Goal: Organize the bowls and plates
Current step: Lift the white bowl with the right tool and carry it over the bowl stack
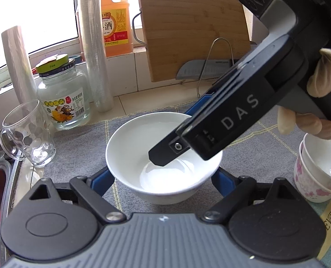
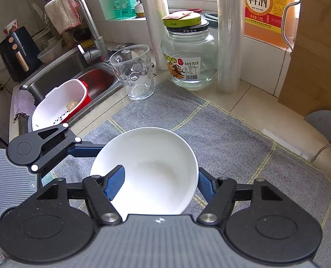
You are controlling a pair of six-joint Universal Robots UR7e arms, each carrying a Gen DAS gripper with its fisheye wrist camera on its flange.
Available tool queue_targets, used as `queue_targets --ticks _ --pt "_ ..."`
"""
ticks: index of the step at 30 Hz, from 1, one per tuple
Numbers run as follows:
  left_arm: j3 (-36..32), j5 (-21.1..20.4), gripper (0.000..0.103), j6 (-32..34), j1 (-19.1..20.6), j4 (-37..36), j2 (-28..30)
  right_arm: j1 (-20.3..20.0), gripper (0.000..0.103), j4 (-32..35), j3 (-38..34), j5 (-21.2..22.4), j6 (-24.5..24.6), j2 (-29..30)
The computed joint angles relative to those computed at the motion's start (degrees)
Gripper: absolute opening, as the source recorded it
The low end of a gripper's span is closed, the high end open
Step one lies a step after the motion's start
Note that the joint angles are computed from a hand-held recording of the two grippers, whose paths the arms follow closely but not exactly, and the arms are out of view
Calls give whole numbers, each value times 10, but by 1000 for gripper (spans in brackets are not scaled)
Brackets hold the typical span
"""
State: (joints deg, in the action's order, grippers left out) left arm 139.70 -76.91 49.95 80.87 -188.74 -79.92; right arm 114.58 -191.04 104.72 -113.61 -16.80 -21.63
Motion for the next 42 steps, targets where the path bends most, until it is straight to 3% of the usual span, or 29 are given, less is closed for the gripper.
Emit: queue_targets --ticks 11,22,34,42 --pt "66 22 92 -25 -63 56 -89 19 75 -72 103 7 22 -50" --pt "135 36 92 -76 -155 93 -163 49 75 -152 216 -20 44 -108" --pt "179 21 92 -134 -238 75 -146 63 75 -231 320 -76 75 -161" --pt "197 7 92 -167 -266 86 -132 61 75 -264 371 -100 106 -172"
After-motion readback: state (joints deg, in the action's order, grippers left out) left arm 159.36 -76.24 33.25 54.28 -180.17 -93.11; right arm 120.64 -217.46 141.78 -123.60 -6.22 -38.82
